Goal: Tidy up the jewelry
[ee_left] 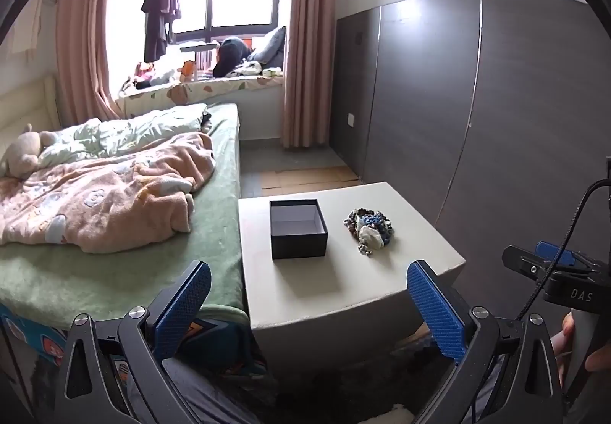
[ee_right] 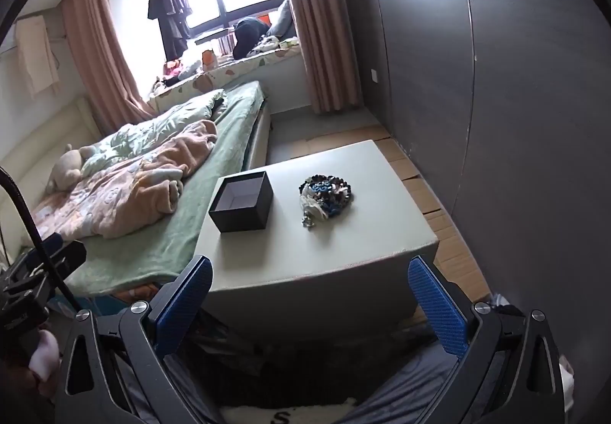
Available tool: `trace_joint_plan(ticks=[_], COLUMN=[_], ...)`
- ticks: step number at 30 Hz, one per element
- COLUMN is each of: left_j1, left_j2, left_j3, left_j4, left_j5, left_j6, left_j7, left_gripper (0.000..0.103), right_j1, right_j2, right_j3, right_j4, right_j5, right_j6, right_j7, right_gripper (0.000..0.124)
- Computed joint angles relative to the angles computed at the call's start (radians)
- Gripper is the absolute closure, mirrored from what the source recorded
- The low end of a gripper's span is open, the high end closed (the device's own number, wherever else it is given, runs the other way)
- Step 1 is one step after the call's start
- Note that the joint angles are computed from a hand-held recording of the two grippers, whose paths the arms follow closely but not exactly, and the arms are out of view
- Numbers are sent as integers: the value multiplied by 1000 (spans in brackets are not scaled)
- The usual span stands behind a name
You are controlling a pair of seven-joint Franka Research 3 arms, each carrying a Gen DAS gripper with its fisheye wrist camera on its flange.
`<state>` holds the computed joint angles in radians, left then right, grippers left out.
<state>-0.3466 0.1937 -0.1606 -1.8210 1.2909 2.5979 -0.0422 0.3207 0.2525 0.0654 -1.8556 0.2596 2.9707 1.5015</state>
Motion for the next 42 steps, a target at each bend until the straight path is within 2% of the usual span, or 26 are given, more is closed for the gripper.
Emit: trace_joint_plan(ticks=[6,14,33,40,42], left_j1=[3,3,-2,-8,-8], left_j2=[-4,4,-9,-10,-15], left_j3=[2,3,-4,-12,-10], left_j4=[-8,-5,-32,-32,-36], left_j5=[8,13,54,54,66], left_j6=[12,19,30,10,11], left_j7=[-3,-3,-66,-59,-79], left_gripper=[1,1,1,1,1], right_j1=[-16,8,17,-3,9], right_j2=[3,7,-23,-31,-32], right_j3=[25,-4,-21,1,-13], right_j4=[6,-1,-58,-68,-70], right_j5=[41,8,-23,-3,-18], right_j6=[-7,15,57,61,61], right_j7=[-52,-17,32,11,24], right_gripper=[21,21,21,21,21])
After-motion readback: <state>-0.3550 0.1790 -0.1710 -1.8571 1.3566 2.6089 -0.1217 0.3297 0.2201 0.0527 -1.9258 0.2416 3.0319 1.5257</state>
